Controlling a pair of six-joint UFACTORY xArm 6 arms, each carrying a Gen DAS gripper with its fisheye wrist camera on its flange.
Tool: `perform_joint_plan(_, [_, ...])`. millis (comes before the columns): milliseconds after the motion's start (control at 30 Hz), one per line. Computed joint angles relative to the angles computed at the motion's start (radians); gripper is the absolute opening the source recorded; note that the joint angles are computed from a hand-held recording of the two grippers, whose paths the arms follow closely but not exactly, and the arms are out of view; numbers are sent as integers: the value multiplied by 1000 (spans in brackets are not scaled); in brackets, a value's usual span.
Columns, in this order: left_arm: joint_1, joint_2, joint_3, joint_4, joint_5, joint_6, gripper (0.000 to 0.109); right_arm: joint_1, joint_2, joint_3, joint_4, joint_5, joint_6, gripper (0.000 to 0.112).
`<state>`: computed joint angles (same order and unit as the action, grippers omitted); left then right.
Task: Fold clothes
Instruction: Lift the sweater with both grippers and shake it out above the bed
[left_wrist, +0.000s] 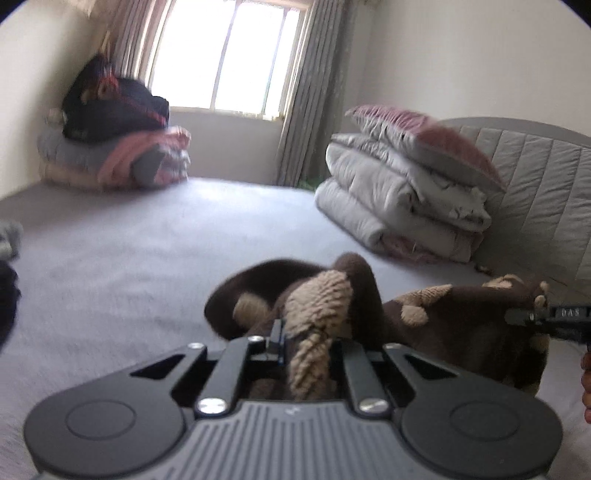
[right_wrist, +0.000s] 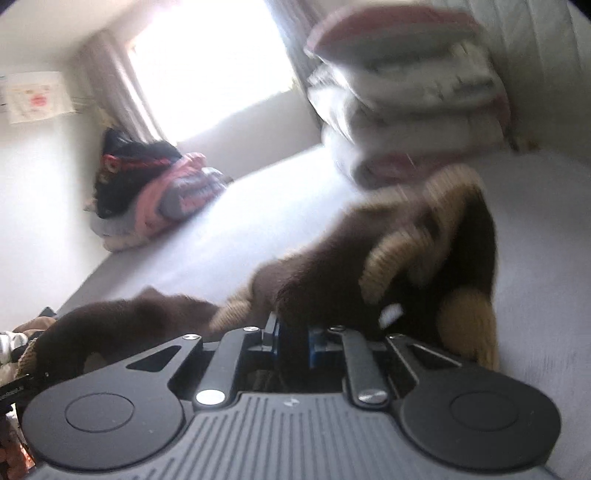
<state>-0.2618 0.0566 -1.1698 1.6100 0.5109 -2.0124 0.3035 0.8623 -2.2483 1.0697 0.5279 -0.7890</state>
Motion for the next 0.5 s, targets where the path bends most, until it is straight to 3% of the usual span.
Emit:
perform_joint_plan(100, [-52, -45, 6, -3, 78, 43, 9, 12, -65, 61, 105, -52, -142, 14])
perform_joint_plan(500, [-185, -238, 19, -33, 282, 174, 9, -33, -205, 144, 344, -17, -305, 14])
